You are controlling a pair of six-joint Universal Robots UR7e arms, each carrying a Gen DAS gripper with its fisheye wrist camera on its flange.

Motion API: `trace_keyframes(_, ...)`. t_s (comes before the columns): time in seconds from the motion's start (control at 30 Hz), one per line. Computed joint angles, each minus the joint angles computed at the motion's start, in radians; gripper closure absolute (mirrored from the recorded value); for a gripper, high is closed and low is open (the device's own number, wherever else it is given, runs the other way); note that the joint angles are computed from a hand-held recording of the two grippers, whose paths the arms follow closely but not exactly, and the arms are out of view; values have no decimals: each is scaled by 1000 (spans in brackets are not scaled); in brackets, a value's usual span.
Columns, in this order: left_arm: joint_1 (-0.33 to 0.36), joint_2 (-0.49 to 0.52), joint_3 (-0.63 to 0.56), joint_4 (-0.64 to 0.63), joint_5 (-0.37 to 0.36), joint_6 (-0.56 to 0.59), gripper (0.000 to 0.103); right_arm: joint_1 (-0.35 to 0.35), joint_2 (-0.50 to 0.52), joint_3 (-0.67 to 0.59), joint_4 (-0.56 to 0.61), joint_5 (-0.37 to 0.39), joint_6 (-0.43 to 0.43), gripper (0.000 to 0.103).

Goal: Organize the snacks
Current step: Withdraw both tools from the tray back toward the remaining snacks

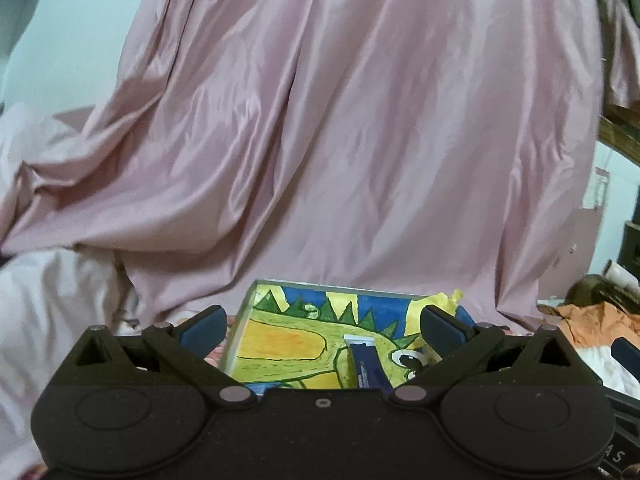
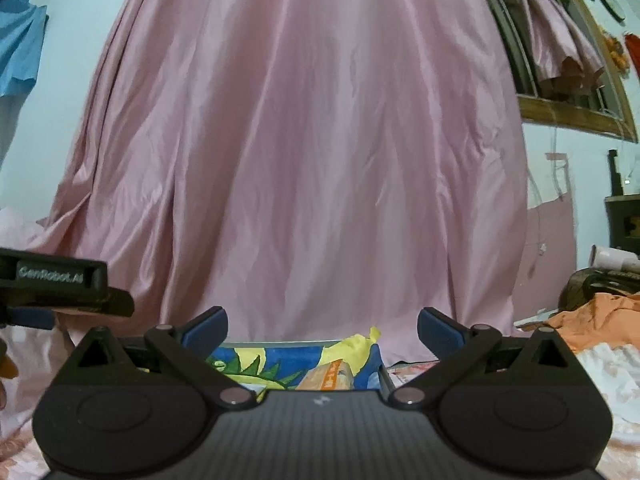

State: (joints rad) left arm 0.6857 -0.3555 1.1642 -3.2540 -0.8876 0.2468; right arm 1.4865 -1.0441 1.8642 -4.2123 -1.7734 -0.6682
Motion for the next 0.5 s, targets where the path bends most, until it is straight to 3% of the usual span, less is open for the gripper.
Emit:
trace_keyframes(0.13,-13,-63,110,-65,0,45,1,30,-2,53,-63,-53,11,0)
trace_keyframes(0.33,-20,-153,272,-131,-3,83,1,62,-27,143,-50,-87,32,0)
trace_keyframes(0.5,-12,-235,407,-132,-4,56,1,88,-28,219,-58,-119,-6,0)
